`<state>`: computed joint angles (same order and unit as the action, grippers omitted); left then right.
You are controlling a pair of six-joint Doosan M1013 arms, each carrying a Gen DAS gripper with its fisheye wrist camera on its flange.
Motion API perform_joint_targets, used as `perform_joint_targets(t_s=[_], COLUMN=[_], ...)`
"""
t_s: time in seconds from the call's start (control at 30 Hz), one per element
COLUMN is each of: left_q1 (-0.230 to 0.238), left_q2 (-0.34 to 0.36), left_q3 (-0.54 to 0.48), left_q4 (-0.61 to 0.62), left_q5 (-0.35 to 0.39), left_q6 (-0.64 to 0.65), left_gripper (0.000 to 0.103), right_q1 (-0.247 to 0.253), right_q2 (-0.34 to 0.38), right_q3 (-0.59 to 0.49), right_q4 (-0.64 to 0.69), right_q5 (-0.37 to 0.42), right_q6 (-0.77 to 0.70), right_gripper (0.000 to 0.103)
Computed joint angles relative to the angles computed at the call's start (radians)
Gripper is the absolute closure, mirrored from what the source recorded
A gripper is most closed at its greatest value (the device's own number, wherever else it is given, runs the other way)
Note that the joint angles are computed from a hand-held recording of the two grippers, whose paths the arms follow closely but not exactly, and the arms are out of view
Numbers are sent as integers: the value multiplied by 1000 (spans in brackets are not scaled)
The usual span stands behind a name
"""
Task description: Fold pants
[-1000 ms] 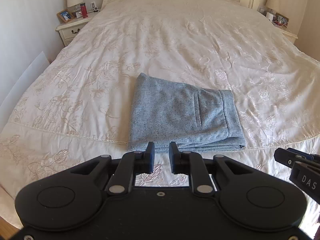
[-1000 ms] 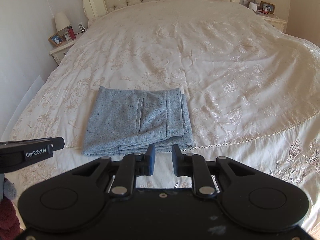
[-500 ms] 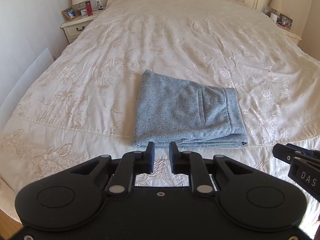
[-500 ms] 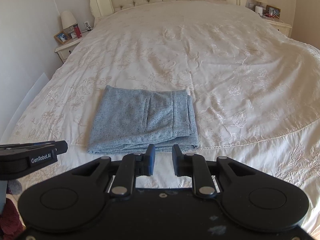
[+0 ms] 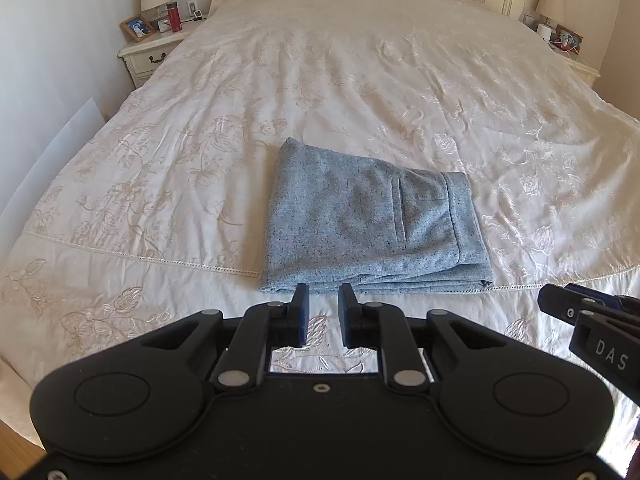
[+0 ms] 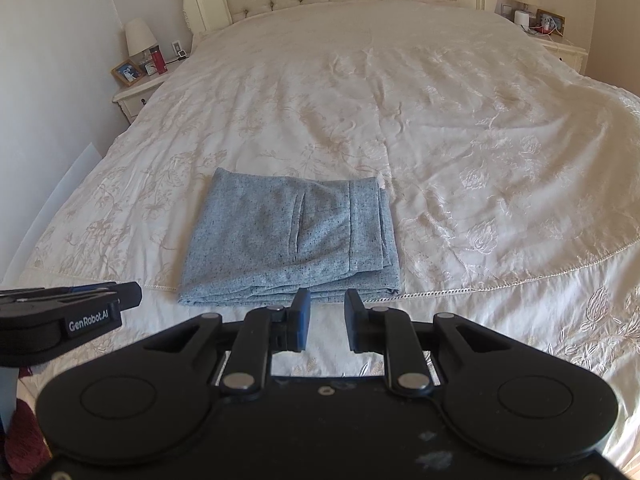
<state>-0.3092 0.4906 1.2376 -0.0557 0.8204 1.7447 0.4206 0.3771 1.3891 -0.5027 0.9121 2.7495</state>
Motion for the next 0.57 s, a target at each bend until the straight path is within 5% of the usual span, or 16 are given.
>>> perform_joint_targets(t_s=[0.57], left_q1=[-8], left_q2=[-2], left_q3=[11], left_q4=[24], left_q5=[-4], left_q6=[-24], left_gripper=[78], right_q1=[-3], right_q2=[-4], right_q3=[11], right_q4=[5], right_q5=[-19], right_q6=[4], right_gripper=[82])
